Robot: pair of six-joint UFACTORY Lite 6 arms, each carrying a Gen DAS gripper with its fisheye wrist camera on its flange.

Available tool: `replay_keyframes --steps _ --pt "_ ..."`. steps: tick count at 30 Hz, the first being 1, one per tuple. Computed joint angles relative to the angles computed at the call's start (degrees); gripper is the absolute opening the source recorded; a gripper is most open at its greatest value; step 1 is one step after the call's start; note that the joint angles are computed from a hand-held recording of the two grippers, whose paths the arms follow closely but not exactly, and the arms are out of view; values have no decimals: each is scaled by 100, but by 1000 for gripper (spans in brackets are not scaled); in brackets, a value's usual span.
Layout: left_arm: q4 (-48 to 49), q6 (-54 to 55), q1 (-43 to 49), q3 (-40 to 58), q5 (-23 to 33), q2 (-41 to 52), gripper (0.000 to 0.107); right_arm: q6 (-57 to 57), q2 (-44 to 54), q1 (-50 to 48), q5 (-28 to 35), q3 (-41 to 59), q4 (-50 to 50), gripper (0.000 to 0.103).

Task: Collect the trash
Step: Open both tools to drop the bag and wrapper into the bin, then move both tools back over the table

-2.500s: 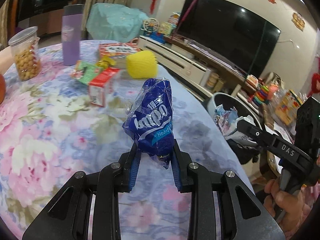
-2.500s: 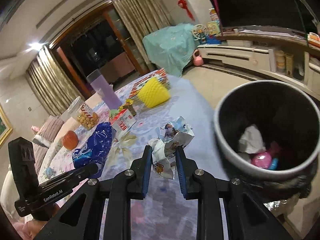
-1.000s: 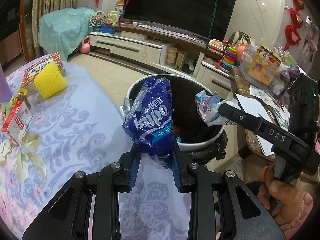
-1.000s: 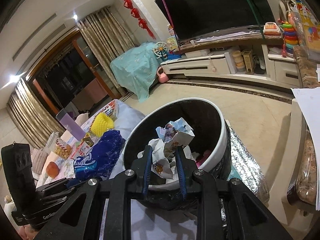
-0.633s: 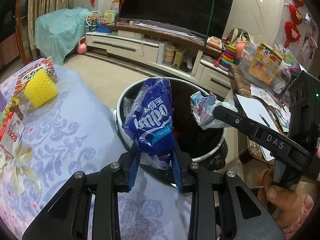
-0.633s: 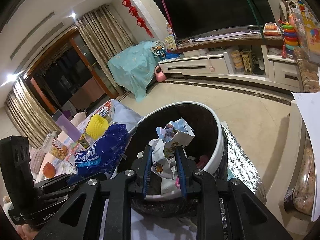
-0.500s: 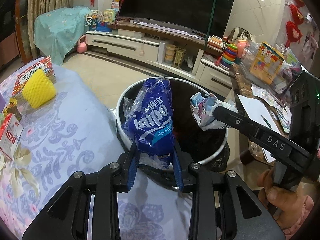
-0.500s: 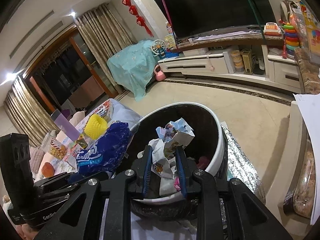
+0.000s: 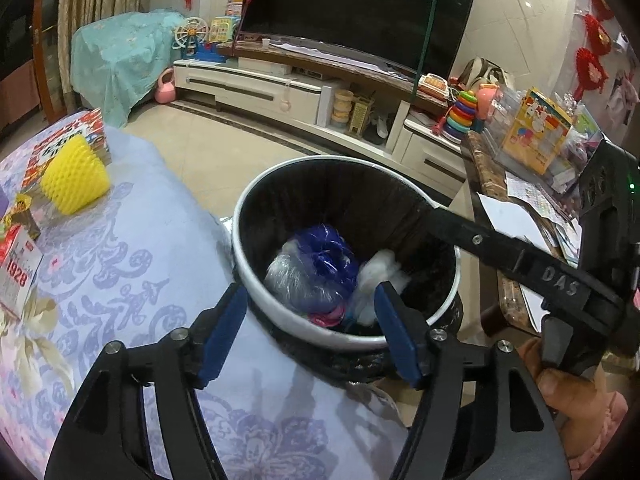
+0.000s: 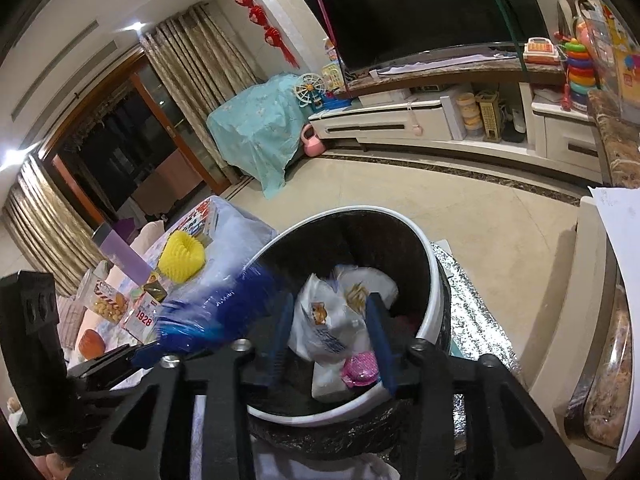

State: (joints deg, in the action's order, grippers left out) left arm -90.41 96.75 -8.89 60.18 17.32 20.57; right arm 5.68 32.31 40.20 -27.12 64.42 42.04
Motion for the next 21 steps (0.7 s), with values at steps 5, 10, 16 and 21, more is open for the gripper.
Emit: replay_keyframes --steps 5,10,16,21 --pt "-446 473 384 -442 170 -210 73 43 -108 98 -172 -133 105 70" --pt "-856 962 1037 -973 458 -494 74 -144 -158 277 -295 -108 334 86" --pt "-989 1374 2002 -1419 759 -693 74 -195 -26 492 -264 155 410 88" --pt "-733 1357 2796 -1492 1005 -662 74 -512 311 736 -136 695 625 89"
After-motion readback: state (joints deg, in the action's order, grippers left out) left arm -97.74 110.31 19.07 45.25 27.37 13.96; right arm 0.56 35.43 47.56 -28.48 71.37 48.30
